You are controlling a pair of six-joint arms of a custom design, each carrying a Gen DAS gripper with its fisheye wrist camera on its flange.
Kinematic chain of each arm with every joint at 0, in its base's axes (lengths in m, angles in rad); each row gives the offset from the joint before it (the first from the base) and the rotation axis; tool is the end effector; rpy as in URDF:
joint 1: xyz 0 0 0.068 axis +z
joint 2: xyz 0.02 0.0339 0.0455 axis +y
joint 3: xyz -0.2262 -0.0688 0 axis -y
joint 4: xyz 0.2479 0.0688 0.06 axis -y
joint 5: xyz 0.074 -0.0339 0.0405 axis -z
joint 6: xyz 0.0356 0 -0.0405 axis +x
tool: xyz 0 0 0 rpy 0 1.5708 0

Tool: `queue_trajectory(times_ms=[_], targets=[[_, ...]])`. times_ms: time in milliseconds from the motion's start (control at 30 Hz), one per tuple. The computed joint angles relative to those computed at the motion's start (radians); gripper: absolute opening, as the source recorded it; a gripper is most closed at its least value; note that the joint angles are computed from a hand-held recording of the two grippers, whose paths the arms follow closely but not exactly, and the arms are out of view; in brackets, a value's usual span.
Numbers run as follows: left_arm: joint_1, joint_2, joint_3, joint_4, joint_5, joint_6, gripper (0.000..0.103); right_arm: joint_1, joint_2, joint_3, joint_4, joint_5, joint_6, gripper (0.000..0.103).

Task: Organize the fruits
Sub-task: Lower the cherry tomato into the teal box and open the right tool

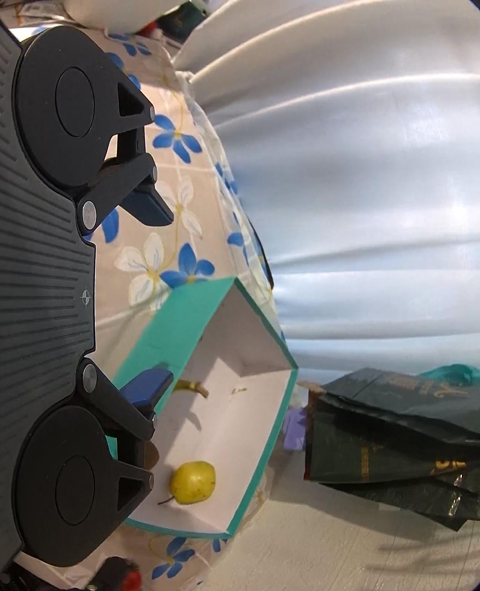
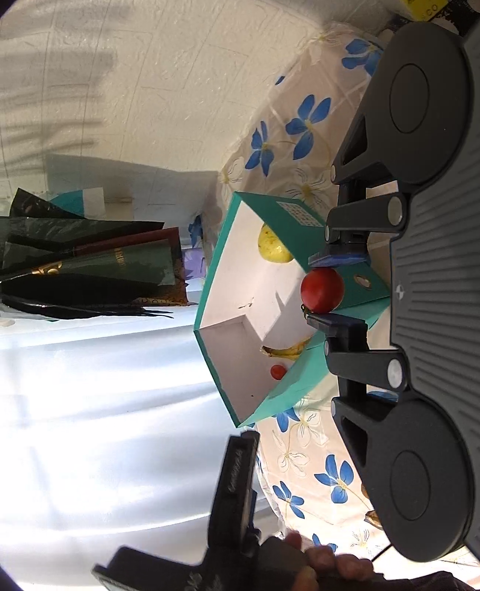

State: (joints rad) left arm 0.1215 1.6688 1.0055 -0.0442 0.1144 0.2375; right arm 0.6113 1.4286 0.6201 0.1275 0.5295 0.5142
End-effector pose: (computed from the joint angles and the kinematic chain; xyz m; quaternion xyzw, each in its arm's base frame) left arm 0.3554 0.0393 0.1622 0.0764 0.9039 0.0235 0.4202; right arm 0.2428 0.1482 0.1336 0.0702 0.8756 0.0218 0.4773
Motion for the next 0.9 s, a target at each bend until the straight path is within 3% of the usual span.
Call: queue_trajectory(times_ms=[433, 700, 900], targets=[[0.142, -0.094, -0.11, -0.041, 0.03, 0.041, 0.095, -0.114, 0.347, 0.27, 0.128, -0.075, -0.159, 0.026], [0.184, -0.076, -0.106, -0.051, 0.026, 0.037, 0.095, -0.158, 0.562, 0.442, 0.082, -0.128, -0.16, 0.026], [0.2, -0.055, -0.096, -0.055, 0.013, 0.034, 0.095, -0.162, 0.636, 0.512, 0.039, -0.134, -0.169, 0.026]])
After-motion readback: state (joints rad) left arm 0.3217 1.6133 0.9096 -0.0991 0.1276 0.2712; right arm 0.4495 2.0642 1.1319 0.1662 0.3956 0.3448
